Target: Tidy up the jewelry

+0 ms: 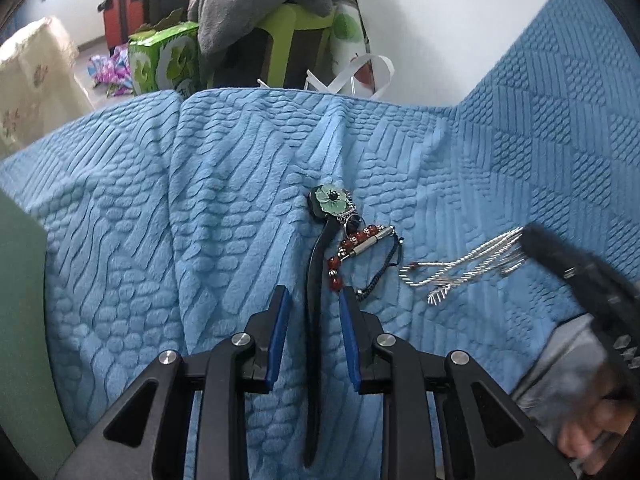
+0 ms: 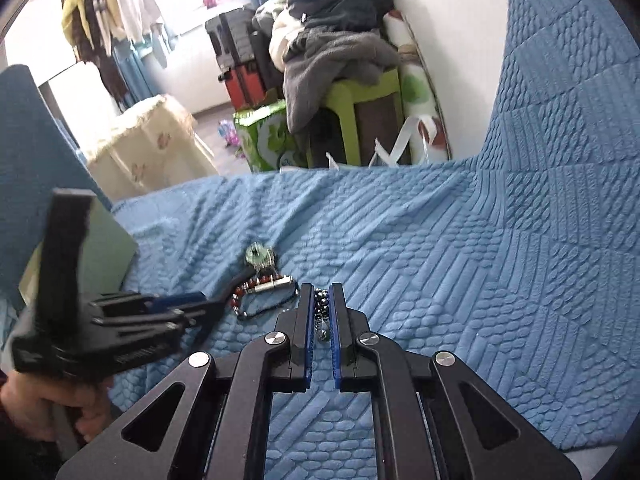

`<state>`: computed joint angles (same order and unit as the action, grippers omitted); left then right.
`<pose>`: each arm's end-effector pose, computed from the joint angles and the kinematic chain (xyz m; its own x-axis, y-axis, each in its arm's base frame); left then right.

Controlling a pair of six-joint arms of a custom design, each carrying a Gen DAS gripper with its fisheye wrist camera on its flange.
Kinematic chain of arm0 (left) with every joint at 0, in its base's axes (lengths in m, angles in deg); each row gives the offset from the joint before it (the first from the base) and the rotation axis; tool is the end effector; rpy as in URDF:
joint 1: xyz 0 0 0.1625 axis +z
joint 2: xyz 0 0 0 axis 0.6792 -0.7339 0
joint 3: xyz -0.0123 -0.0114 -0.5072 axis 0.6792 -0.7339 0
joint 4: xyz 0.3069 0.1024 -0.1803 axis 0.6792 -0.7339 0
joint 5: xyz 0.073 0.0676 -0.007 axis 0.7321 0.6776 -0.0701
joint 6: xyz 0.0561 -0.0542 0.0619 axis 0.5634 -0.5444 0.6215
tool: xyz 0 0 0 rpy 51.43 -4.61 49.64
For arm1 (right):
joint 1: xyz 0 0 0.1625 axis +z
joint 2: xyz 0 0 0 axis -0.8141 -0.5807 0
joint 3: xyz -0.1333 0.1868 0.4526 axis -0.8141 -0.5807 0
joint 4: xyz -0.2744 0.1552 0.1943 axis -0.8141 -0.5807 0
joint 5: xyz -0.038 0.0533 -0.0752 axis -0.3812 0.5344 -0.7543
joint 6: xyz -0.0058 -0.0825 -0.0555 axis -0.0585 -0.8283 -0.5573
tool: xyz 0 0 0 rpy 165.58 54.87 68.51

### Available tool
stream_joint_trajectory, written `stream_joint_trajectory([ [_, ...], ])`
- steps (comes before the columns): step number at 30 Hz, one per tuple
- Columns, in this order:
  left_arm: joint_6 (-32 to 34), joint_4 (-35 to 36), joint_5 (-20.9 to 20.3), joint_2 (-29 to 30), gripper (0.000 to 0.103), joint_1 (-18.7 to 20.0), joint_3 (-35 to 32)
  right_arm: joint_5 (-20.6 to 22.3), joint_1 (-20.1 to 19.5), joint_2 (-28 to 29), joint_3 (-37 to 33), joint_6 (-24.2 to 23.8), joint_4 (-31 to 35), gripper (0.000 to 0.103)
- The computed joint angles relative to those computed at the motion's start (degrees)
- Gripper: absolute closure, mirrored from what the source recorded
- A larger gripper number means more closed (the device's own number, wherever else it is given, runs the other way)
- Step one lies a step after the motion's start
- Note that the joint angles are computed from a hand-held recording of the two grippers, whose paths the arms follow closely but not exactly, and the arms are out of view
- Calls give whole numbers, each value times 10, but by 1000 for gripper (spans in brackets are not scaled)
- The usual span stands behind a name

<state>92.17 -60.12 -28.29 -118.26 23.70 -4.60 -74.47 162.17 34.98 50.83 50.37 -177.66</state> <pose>-0.1852 -0.8577 0.1889 -0.7490 0.5220 -0.4082 0.5823 0.8124 -0.0296 0.3011 -0.7281 0.1451 -0.8190 0.1534 0.5529 -0.2948 0.7142 -0.6348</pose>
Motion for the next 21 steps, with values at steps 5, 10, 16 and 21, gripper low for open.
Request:
stream_joint_trajectory([
  [5,29,-24,42,7,93,-11,12,6,-1,-3,-1,14,16,98],
  [10,27,-29,58,5,96,-14,18,14,-6,-6,-2,37,40,98],
  [16,-2,-38,45,-19,97,-19,36,37,-10,-7,-16,63,70,98],
  [21,-19,-33,37,-41,97,-23,45,33,4,-8,-30,55,78,98],
])
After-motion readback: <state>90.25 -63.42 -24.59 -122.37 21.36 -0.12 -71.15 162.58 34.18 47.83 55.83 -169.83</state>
